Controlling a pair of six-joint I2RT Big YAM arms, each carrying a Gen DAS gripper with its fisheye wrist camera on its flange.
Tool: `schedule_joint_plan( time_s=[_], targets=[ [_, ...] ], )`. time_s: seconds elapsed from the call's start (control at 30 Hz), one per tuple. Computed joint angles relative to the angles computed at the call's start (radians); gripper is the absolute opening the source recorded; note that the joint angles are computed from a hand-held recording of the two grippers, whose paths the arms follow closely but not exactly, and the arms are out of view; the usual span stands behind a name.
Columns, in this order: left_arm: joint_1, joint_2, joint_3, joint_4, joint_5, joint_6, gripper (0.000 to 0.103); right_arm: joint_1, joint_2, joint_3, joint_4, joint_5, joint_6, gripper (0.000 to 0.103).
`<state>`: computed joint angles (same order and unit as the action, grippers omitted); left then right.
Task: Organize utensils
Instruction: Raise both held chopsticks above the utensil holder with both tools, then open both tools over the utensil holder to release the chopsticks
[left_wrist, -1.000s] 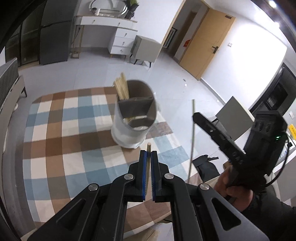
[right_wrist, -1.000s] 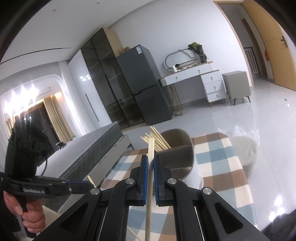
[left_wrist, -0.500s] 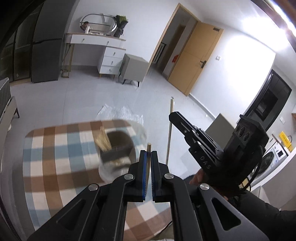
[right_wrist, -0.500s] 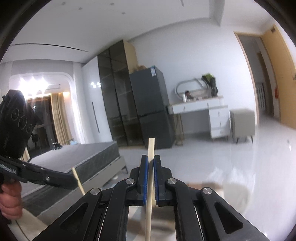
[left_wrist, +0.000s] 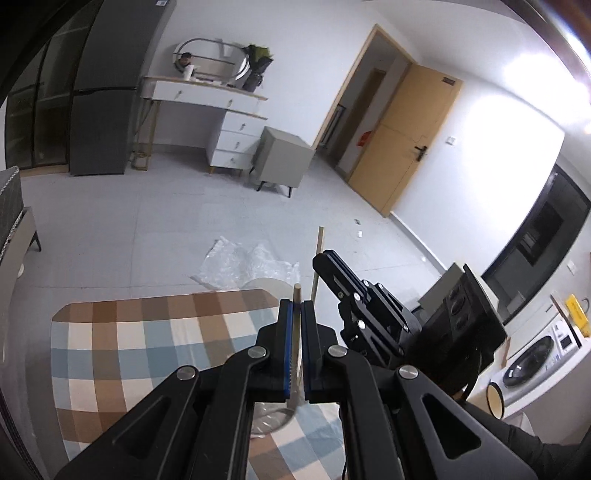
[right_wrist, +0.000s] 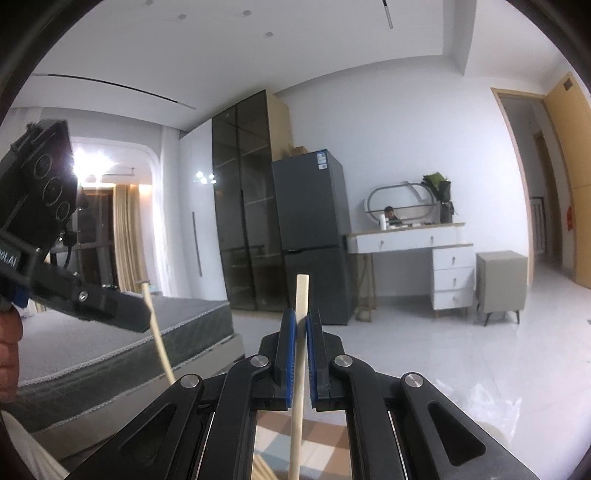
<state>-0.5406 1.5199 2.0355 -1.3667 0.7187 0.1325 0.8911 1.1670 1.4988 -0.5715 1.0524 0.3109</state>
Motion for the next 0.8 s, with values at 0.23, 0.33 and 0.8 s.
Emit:
schedule_joint_plan(
  time_s=[0.23,0.33,0.8],
  targets=[
    [-0.022,0.023,-0.032,0.046,-0.067,0.015,0.000,-0.041,-0.016,-0.099,0.080,0.006,0.030,0.005],
    [-0.020,0.032,-0.039,0.048,-0.066,0.012,0.000,-0.040,-0.018,-0.117,0.124,0.034,0.001,0.005],
    [-0.019,0.023,-0.060,0.012,-0.075,0.036,0.000,-0.014,-0.003,-0.123,0.058,0.007,-0.079,0.005]
  ],
)
